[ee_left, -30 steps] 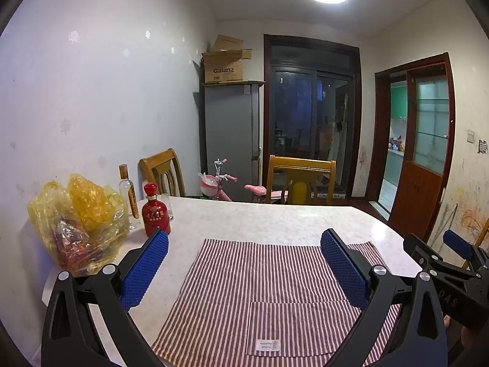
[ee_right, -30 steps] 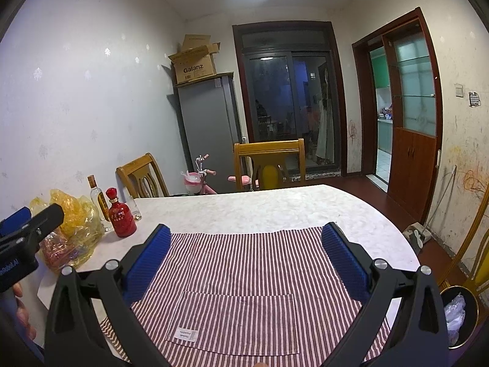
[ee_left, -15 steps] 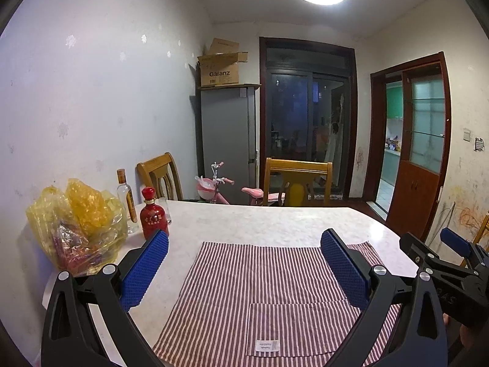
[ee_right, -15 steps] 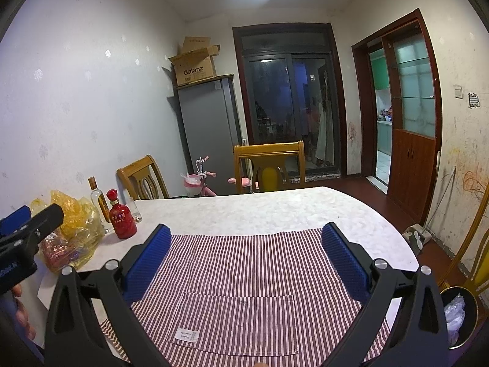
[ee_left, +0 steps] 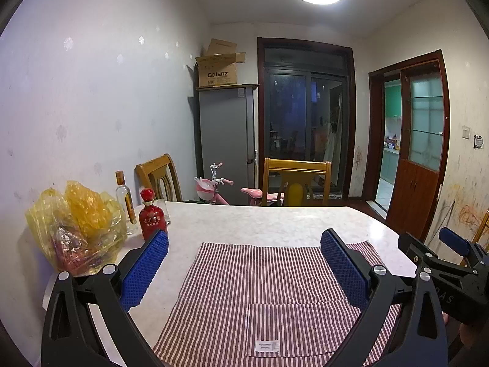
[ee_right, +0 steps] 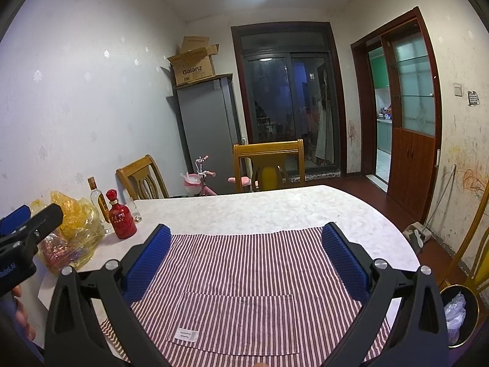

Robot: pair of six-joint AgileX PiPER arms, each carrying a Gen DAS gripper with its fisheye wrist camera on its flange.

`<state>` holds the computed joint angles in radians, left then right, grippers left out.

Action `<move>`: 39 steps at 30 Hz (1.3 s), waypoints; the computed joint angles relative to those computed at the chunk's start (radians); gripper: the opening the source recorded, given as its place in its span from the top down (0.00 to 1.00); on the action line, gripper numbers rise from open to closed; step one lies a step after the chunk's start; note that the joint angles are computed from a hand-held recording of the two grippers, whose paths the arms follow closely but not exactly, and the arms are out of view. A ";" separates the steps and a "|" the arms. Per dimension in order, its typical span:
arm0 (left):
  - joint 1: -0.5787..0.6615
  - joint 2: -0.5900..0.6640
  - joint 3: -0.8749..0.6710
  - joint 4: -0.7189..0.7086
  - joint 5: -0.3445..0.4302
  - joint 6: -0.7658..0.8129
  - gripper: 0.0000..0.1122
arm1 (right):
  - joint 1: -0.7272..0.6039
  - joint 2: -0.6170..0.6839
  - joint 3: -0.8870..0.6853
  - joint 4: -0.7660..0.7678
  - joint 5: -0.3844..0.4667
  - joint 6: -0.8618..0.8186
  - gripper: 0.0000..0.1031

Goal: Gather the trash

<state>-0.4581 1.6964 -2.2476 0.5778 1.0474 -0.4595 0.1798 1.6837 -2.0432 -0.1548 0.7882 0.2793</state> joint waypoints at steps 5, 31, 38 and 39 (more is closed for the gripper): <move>-0.006 0.000 0.001 0.001 -0.001 0.003 0.13 | 0.000 0.006 -0.013 0.003 0.008 -0.001 0.04; -0.009 0.018 -0.037 -0.001 0.022 0.023 0.13 | 0.006 0.005 0.006 -0.013 -0.012 0.013 0.04; -0.010 0.028 -0.056 -0.006 0.033 0.030 0.13 | 0.005 0.006 0.008 -0.015 -0.016 0.014 0.04; -0.010 0.029 -0.057 -0.007 0.034 0.030 0.13 | 0.004 0.005 0.008 -0.012 -0.014 0.011 0.04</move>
